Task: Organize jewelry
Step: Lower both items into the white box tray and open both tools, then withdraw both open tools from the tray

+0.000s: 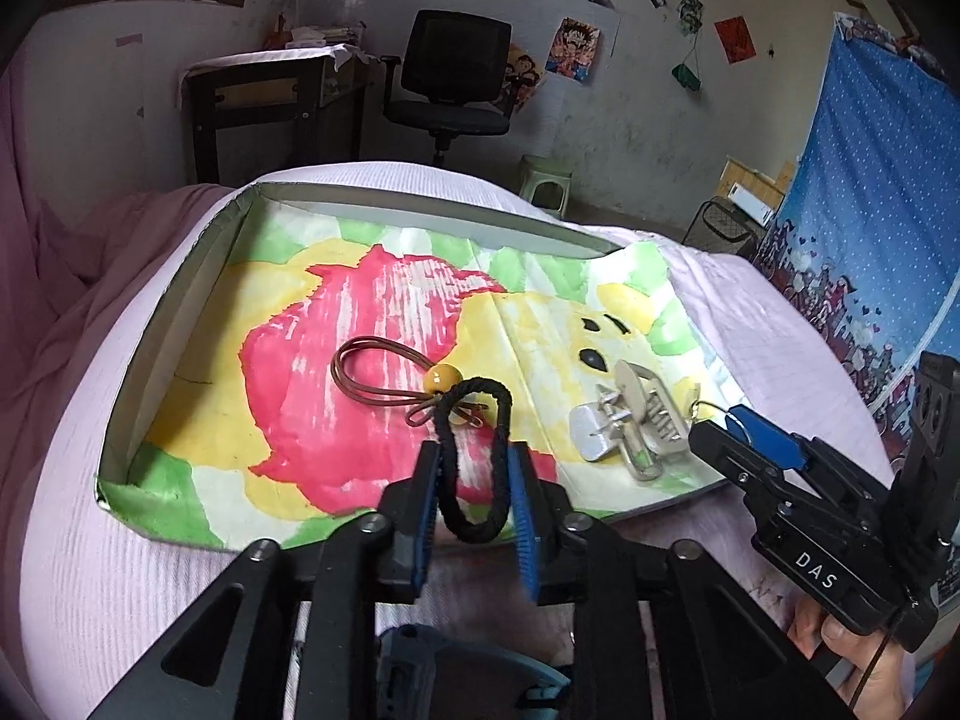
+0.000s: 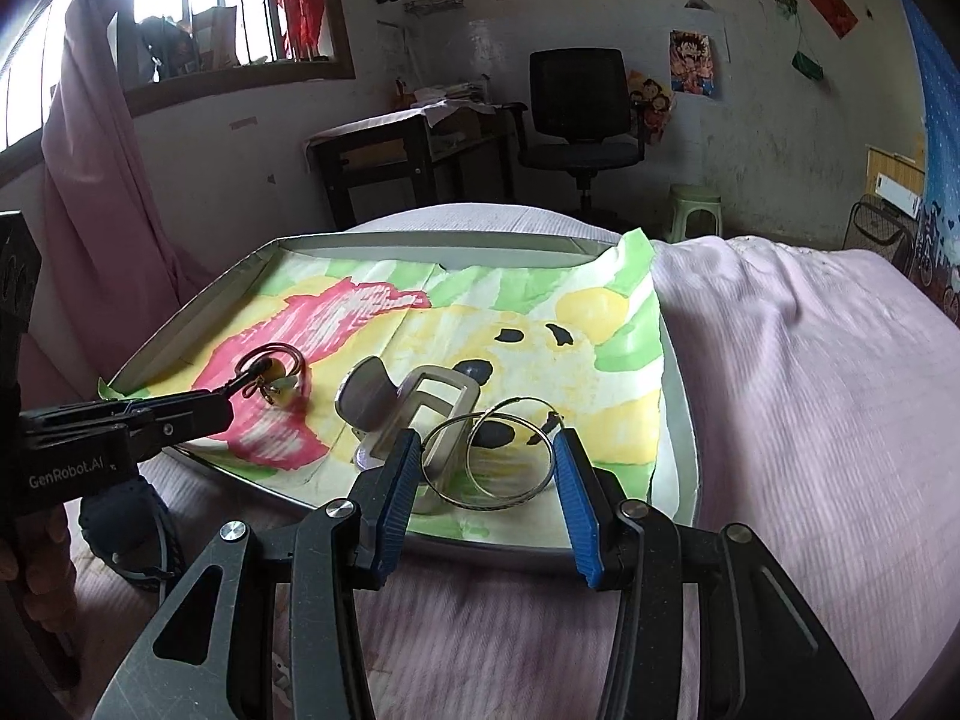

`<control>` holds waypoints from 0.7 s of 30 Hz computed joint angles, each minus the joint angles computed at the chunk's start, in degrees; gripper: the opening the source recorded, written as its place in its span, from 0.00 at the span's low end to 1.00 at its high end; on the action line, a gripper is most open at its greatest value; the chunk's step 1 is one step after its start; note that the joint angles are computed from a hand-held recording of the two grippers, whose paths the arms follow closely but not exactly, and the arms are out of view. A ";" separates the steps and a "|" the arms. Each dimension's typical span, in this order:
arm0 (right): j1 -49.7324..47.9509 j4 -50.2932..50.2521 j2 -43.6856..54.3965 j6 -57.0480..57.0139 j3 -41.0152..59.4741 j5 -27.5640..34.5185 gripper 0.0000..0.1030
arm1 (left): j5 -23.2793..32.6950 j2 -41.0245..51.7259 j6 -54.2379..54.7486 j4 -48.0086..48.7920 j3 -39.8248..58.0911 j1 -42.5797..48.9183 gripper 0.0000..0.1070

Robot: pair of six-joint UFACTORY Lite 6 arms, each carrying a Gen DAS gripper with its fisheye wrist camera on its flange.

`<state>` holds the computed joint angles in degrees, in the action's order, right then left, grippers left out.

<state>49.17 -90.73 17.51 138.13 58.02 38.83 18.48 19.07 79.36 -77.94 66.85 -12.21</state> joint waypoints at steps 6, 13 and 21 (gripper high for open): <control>1.83 -0.10 -2.63 2.24 -2.76 2.20 0.49 | -0.43 -7.79 19.08 -18.76 -8.99 0.80 0.47; 8.17 1.46 -7.86 5.37 -7.54 9.92 0.63 | 1.64 -19.80 37.79 -36.58 -21.46 2.40 0.71; 18.52 6.96 -10.67 5.23 -8.67 22.08 0.90 | 5.33 -34.98 53.56 -51.53 -36.12 5.14 0.92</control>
